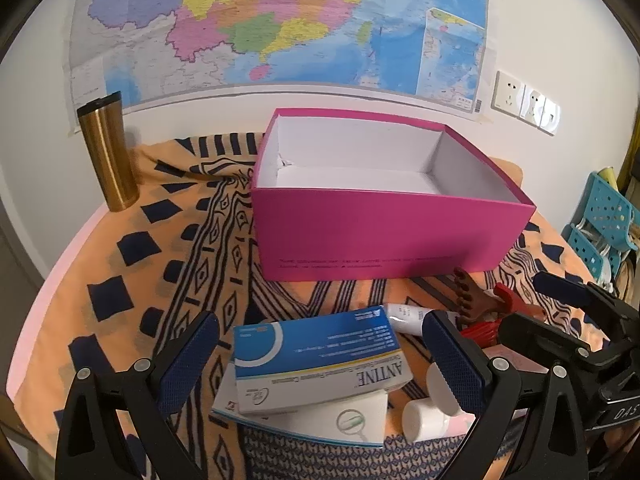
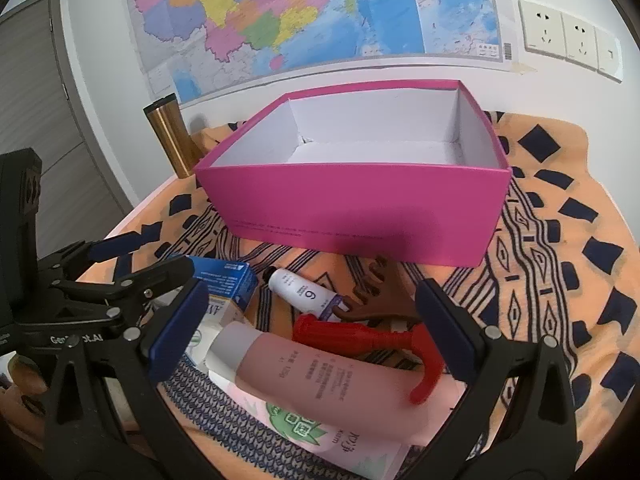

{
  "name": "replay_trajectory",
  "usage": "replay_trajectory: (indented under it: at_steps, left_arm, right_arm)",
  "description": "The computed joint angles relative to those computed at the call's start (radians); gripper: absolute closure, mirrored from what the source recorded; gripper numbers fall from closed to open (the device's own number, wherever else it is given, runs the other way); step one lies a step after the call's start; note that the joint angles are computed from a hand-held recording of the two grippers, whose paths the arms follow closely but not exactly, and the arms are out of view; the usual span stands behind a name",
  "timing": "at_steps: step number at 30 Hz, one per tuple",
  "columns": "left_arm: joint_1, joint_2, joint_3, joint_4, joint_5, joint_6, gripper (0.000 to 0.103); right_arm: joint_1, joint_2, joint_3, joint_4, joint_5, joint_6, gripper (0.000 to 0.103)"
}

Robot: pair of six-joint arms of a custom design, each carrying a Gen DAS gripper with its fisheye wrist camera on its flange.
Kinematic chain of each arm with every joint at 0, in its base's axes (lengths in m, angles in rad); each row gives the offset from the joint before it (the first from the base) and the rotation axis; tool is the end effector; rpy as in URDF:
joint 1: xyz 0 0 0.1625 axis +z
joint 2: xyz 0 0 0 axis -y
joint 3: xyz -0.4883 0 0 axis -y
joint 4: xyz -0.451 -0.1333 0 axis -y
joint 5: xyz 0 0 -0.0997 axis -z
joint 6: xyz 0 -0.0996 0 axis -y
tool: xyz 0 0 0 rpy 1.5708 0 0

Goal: Organize rigid objects
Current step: 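Grasp the blue ANTINE medicine box with the right gripper and lift it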

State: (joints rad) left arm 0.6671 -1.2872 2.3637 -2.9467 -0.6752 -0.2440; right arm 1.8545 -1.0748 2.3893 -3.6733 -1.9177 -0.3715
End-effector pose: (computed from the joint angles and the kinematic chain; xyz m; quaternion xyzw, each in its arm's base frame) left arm -0.2341 -0.4530 0.2042 0.2276 0.8642 -0.3453 0.2866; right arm 0.2308 -0.4363 0.1603 0.2299 -0.8825 0.3708 0.1758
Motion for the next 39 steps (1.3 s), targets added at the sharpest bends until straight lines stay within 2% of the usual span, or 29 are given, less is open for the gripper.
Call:
replay_trajectory:
  at_steps: [8, 13, 14, 16, 18, 20, 22, 26, 28, 30, 39]
  left_arm:
    - [0.049, -0.040, 0.022, -0.081, -0.009, 0.044, 0.000]
    - [0.086, -0.092, 0.016, 0.042, -0.023, 0.029, 0.000]
    - [0.093, -0.098, 0.016, 0.051, -0.035, 0.037, 0.002]
    - [0.104, -0.108, 0.019, 0.067, -0.074, 0.038, 0.008]
    - [0.111, -0.112, 0.018, 0.087, -0.103, 0.039, 0.013]
    - [0.114, -0.115, 0.018, 0.095, -0.130, 0.047, 0.022]
    - [0.118, -0.117, 0.017, 0.102, -0.157, 0.060, 0.030]
    - [0.125, -0.134, 0.006, 0.167, -0.210, 0.049, 0.045]
    - [0.131, -0.139, -0.002, 0.190, -0.230, 0.046, 0.050]
    - [0.134, -0.137, 0.001, 0.174, -0.241, 0.045, 0.050]
    - [0.146, -0.139, -0.011, 0.168, -0.279, 0.032, 0.051]
  right_arm:
    - [-0.001, 0.005, -0.018, 0.076, 0.037, -0.013, 0.000]
    - [-0.007, 0.011, -0.044, 0.173, 0.089, -0.019, 0.011]
    - [-0.006, 0.015, -0.053, 0.195, 0.089, -0.019, 0.013]
    - [-0.004, 0.023, -0.068, 0.233, 0.092, -0.021, 0.025]
    - [-0.003, 0.031, -0.081, 0.272, 0.103, -0.020, 0.030]
    - [0.000, 0.043, -0.093, 0.296, 0.106, -0.020, 0.034]
    - [0.003, 0.053, -0.105, 0.322, 0.111, -0.023, 0.043]
    - [-0.003, 0.067, -0.133, 0.386, 0.125, -0.015, 0.047]
    - [-0.008, 0.068, -0.140, 0.410, 0.140, -0.011, 0.054]
    - [-0.012, 0.071, -0.147, 0.430, 0.154, -0.006, 0.055]
    - [0.016, 0.069, -0.155, 0.422, 0.124, -0.015, 0.056]
